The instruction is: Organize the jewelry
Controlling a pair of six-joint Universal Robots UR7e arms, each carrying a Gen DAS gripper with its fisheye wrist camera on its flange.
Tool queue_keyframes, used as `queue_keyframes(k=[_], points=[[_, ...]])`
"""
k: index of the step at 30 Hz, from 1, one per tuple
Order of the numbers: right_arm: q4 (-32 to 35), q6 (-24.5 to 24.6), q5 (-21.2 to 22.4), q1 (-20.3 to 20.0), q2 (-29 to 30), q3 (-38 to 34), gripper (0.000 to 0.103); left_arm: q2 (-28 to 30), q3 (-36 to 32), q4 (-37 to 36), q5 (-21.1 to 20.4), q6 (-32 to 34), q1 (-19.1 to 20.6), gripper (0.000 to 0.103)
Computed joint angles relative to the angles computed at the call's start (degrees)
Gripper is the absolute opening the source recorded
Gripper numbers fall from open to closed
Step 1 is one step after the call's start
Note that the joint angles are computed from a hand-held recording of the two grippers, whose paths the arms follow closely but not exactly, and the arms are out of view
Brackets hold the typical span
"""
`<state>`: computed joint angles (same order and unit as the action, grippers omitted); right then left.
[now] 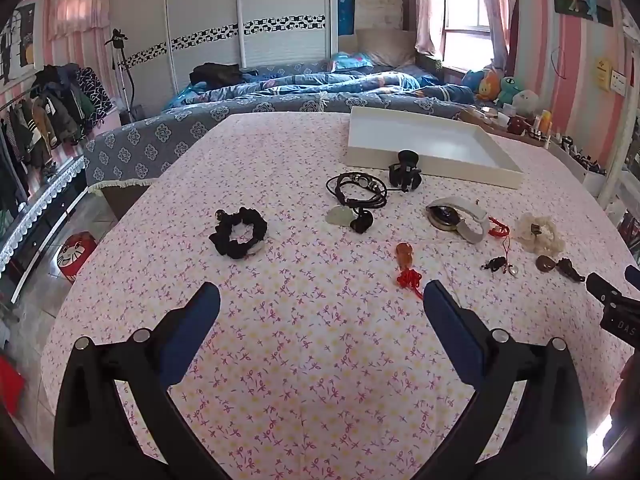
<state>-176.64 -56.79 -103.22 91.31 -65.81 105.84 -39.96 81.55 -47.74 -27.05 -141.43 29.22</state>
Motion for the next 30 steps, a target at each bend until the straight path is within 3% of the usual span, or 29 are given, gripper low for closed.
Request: queue_keyframes(k=[5,9,30], points=[[0.79,0.57,0.12,0.01,-0.22,-0.06,0.102,2.22,-2.27,0.94,-0.40,-0.43,-0.57,0.100],[0.51,0.25,0.07,-0.29,-0.14,-0.04,0.102,-2.94,4.57,-7.30,0.07,3.57,0.38,0.100],[-0.64,0.67,-1.32,-0.11,1.14,-0.47,0.102,-3.37,5.10,-8.10,-0.84,4.09,0.88,0.100]])
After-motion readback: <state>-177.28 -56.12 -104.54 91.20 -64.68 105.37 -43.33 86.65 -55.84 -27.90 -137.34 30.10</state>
